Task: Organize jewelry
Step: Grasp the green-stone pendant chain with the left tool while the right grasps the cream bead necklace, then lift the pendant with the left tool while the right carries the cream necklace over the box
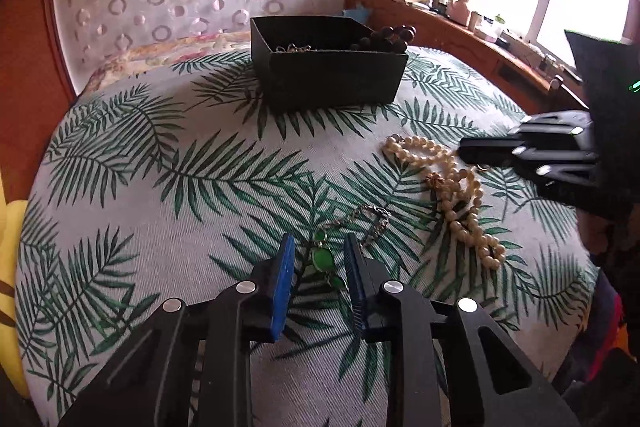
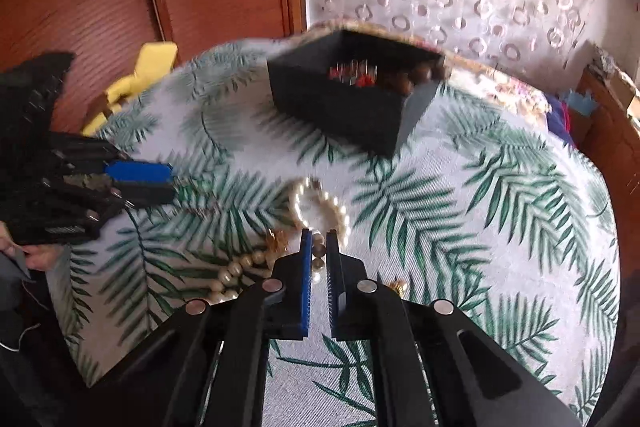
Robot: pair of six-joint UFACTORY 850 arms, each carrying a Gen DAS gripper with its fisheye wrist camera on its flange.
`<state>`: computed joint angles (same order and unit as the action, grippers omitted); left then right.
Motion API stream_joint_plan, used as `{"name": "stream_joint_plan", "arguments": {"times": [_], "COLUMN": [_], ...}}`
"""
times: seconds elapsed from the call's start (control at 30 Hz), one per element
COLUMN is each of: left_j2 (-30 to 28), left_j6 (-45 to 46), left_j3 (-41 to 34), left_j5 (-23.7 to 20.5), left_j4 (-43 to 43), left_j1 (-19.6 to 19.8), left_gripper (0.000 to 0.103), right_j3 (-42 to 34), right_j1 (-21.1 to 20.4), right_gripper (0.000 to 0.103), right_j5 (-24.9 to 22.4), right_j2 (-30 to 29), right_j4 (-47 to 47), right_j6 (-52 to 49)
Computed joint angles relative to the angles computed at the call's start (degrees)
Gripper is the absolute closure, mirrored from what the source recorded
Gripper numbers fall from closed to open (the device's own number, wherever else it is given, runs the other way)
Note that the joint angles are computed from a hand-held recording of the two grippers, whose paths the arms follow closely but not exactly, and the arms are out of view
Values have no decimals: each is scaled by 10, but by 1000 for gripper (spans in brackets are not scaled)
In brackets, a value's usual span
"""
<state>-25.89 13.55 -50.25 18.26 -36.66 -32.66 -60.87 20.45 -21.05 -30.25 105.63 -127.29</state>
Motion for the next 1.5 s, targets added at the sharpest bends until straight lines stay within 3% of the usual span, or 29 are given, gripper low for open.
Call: {"name": "stream_joint_plan", "arguments": {"times": [0.1,0.17,0.2,0.57,0.9,1.1,1.5], "left_j2": [-7,-12,-13,41,77,74,43], "left_j6": [50,106,124,33,63,74,79], "left_j3": [-11,-18,-20,14,-1,-25,-75], "left_j5": [-2,3,3,50,68,67,53], "left_j4": [-43,-94,-108,-18,-28,-22,-14], "left_j1": [-4,-9,-10,-19,-17,-7,20], "left_gripper": [79,86,94,97,97,97,97], "right_j3": [17,25,30,62,57,14,-124], "right_j1": [-1,-2,-3,-12,-10,-11,2], "right_gripper": [95,95,95,95,95,95,95], "right_j5": [-11,-18,-22,-64,-64,-38,15], "right_j2": [25,40,49,123,172,159,58], "right_j4": [57,75,87,141,210,256,303], "right_j6": [-59,-80,-93,-153,-238,-291,-332]}}
